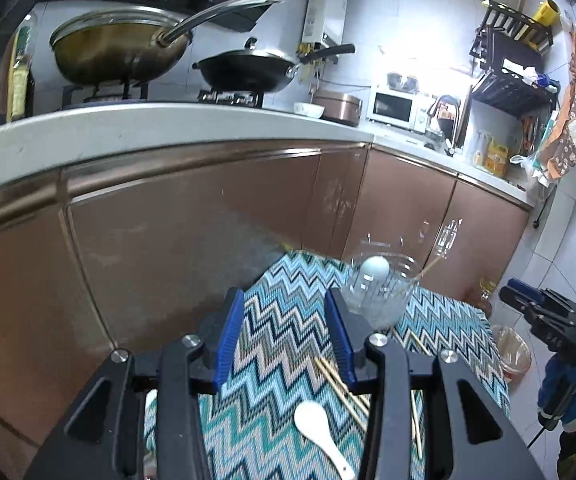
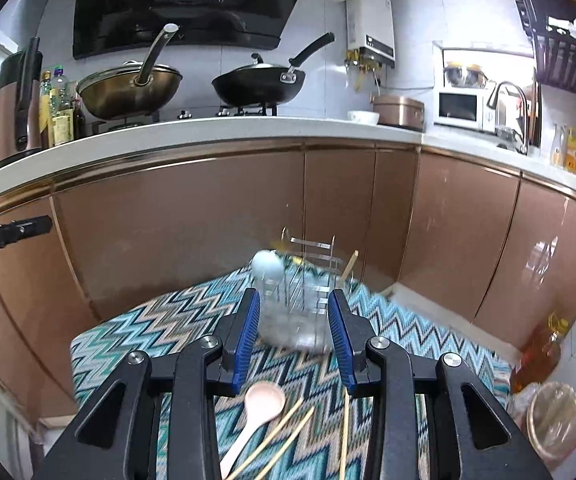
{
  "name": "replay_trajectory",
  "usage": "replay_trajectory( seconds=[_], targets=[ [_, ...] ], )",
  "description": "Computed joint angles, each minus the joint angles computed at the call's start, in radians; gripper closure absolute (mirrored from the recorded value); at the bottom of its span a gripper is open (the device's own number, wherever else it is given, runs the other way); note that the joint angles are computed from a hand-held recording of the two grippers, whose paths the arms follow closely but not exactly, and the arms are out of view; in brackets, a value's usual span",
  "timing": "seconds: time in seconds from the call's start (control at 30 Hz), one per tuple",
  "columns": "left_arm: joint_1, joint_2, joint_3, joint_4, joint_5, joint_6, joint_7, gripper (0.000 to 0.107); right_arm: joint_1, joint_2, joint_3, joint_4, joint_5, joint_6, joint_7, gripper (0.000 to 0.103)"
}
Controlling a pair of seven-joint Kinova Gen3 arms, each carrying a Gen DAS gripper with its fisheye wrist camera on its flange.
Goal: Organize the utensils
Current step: 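Withdraw both open tools from the holder back over the loose utensils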
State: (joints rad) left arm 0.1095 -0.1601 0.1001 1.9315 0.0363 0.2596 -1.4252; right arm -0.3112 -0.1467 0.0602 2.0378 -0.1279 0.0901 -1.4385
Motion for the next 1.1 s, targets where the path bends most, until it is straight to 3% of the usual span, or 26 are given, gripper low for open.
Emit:
replay_trajectory(
  seconds=[0.17, 0.6, 1.1],
  targets=[
    [0.067, -0.045, -0.081, 0.043, 0.091, 0.031, -0.103, 0.068, 0.052, -0.063, -0.051, 0.024, 0.021, 0.073, -0.036, 0.068],
    [0.071, -0.119, -0.105, 0.092, 0.158, 0.074, -0.160, 0.068, 0.118, -0.177, -0.097, 0.069, 0.042, 0.154, -0.122, 0.068],
    [0.097, -0.140, -0.140, 0.114, 0.208, 0.108, -0.217, 0.065, 0.095, -0.213, -0.073, 0.080, 0.037, 0.212, -0.152, 0.068]
  ],
)
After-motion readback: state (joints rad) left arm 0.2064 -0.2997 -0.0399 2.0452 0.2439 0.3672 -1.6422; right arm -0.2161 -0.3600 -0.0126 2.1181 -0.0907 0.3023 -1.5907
